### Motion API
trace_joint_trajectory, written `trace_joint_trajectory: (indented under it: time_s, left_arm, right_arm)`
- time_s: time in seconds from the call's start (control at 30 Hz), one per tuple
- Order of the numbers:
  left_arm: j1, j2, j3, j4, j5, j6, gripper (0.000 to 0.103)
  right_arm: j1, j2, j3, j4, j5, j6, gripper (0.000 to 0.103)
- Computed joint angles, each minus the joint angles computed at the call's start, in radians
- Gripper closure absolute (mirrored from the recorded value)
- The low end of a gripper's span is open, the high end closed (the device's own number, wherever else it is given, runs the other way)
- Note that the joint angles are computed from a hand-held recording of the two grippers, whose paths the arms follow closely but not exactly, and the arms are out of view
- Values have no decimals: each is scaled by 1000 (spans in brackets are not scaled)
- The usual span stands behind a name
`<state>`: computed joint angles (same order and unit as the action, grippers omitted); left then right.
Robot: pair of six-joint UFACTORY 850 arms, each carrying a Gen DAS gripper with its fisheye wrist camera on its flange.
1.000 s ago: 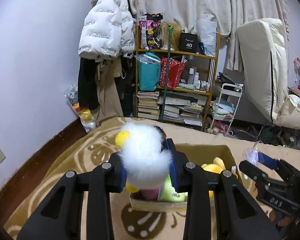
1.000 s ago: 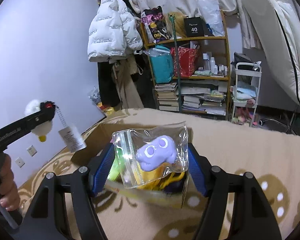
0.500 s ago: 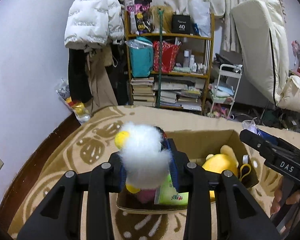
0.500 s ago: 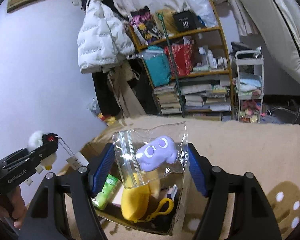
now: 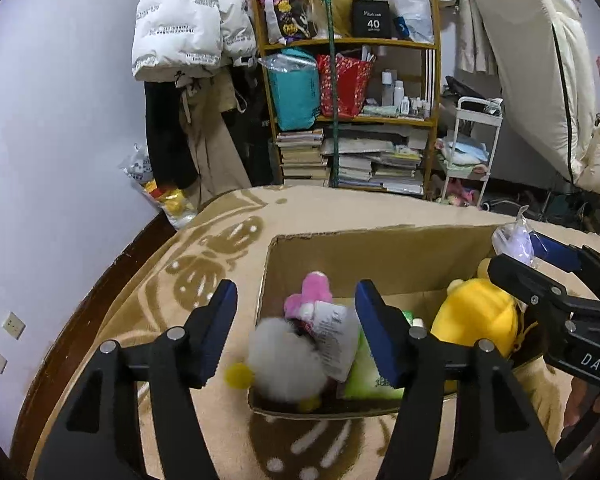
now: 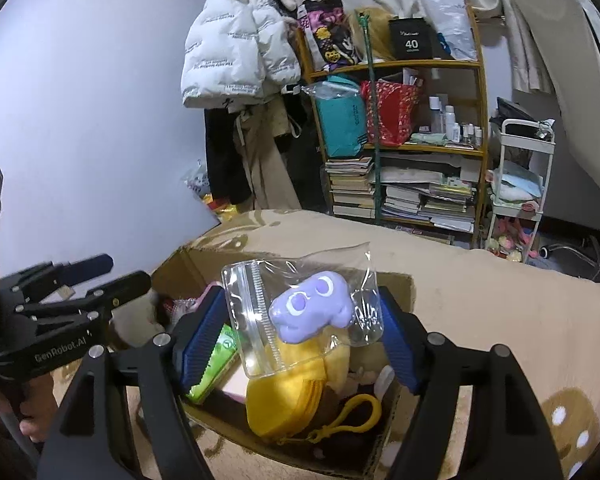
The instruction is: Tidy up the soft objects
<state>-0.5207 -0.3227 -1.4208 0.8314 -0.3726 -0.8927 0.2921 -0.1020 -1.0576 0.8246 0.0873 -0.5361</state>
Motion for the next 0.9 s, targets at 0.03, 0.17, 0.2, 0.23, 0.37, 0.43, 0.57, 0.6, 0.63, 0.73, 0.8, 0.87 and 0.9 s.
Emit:
trace_joint_trajectory:
  time_s: [0.03, 0.17, 0.2, 0.23, 0.37, 0.43, 0.57, 0.6, 0.63, 0.73, 0.8, 0.87, 0.9]
  left_arm:
    - [1, 0, 1, -13, -4, 9, 39]
    - [-1, 9, 12, 15, -18, -21, 26]
    - [-2, 18, 21, 26, -17, -31, 25]
    - [-3, 24, 27, 33, -20, -39, 20]
    - [-11, 58, 61, 128, -42, -130, 9]
    - [-14, 78, 80, 159, -49, -162, 7]
    - [-15, 126, 120, 225, -54, -242, 4]
    - [-16, 140, 132, 245, -52, -263, 4]
    - [-18, 151, 140, 259, -52, -276, 4]
    - [-28, 193, 176, 346, -59, -353, 4]
    - [-32, 222, 196, 397, -60, -396, 3]
    - [-35, 255, 223, 443, -54, -445, 3]
    - [-38, 266, 232, 472, -60, -475, 3]
  right_arm:
    - [-1, -2, -2, 16, -7, -16, 23]
    - [-2, 0, -1, 67, -13, -67, 14]
    - [-2, 4, 0, 66, -9, -65, 11]
    - [-1, 10, 5, 62, -4, -59, 10]
    - [4, 41, 23, 141, 17, -133, 0]
    - [8, 61, 32, 211, 24, -206, 0]
    - [24, 98, 48, 428, 58, -422, 0]
    - [29, 110, 53, 483, 66, -475, 0]
    - [34, 123, 61, 534, 73, -527, 0]
    - [52, 163, 85, 627, 105, -617, 0]
    - [60, 185, 97, 646, 118, -620, 0]
    - [69, 208, 109, 631, 128, -585, 0]
    - [73, 220, 114, 623, 134, -573, 0]
